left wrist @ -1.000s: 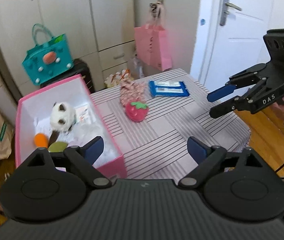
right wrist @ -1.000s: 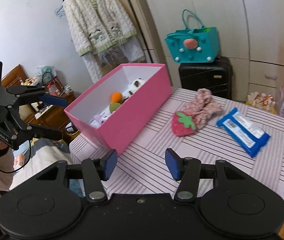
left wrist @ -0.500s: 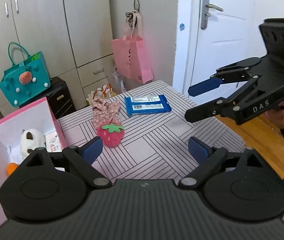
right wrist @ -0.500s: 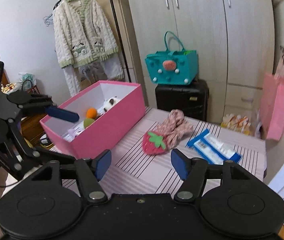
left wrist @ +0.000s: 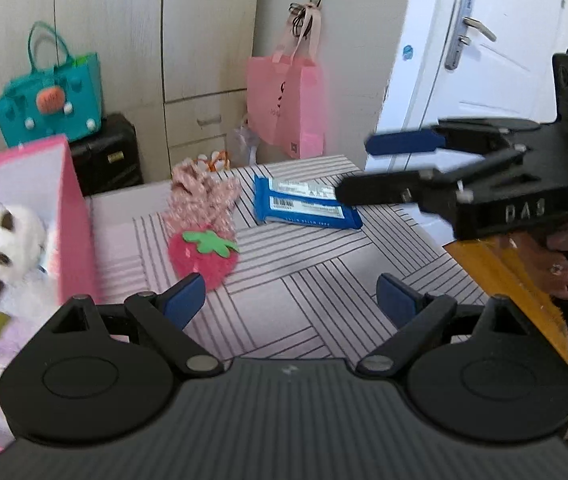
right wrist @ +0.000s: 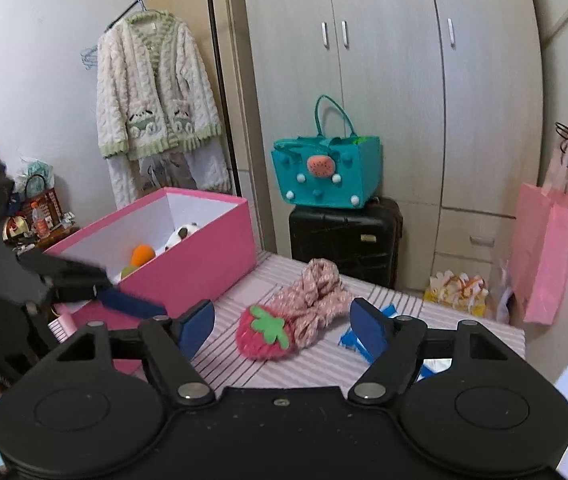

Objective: Organize soft objects
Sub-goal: 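Move both tools back over the table toward the strawberry plush and scrunchie, then grasp the strawberry plush with the left tool while the right tool grasps the floral scrunchie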

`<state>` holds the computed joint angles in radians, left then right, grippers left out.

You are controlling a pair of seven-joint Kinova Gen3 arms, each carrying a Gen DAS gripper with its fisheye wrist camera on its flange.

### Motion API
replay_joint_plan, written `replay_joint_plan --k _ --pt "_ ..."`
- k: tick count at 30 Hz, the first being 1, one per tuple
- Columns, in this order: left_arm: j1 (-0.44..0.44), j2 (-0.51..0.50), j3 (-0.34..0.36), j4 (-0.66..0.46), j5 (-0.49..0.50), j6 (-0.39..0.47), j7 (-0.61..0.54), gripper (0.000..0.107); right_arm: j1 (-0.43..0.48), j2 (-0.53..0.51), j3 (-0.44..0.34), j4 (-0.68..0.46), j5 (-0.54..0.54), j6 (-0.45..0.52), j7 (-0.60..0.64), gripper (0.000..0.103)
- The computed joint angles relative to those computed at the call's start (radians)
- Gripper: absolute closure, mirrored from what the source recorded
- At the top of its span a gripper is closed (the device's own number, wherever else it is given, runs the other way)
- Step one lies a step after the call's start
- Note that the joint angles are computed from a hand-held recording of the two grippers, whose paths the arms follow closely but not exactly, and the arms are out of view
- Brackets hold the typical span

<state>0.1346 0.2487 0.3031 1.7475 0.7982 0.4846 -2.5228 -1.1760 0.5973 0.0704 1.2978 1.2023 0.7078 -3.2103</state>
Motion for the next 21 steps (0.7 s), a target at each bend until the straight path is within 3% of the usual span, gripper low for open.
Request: replay_joint_plan --k 2,5,8,10,12,15,18,21 --pt "-0.004 0.017 0.032 0.028 0.04 -0.073 -0.028 0.015 0.007 -0.003 0.02 0.03 0.062 -0.056 -0.039 0.024" --pt "0.074 0.029 -0.007 0.063 0.1 -0.195 -0.07 0.015 0.029 0.009 0.016 0.028 0.097 -0.077 -0.026 0.024" --pt "0.041 0.041 0.074 0.091 0.13 -0.317 -0.106 0.015 0.036 0.035 0.041 0.0 0.053 -0.099 0.032 0.024" --pt "0.054 0.047 0.092 0.101 0.115 -0.398 -0.104 0.015 0.081 0.063 -0.01 -0.052 0.002 -0.058 0.114 0.024" --pt "0.133 0.054 0.038 0.108 0.044 -0.479 -0.051 0.015 0.119 0.094 -0.053 -0.107 -0.045 -0.02 0.195 0.026" --pt "0.272 0.08 -0.068 0.116 0.009 -0.601 -0.019 0.015 0.118 0.113 0.002 -0.129 -0.13 -0.066 0.236 0.026" --pt "0.395 0.122 -0.152 0.113 0.105 -0.723 -0.112 0.015 0.112 0.121 0.052 -0.127 -0.165 -0.13 0.213 0.026" --pt "0.432 0.159 -0.174 0.091 0.189 -0.751 -0.196 0.015 0.146 0.149 0.024 -0.192 -0.246 -0.106 0.285 0.025"
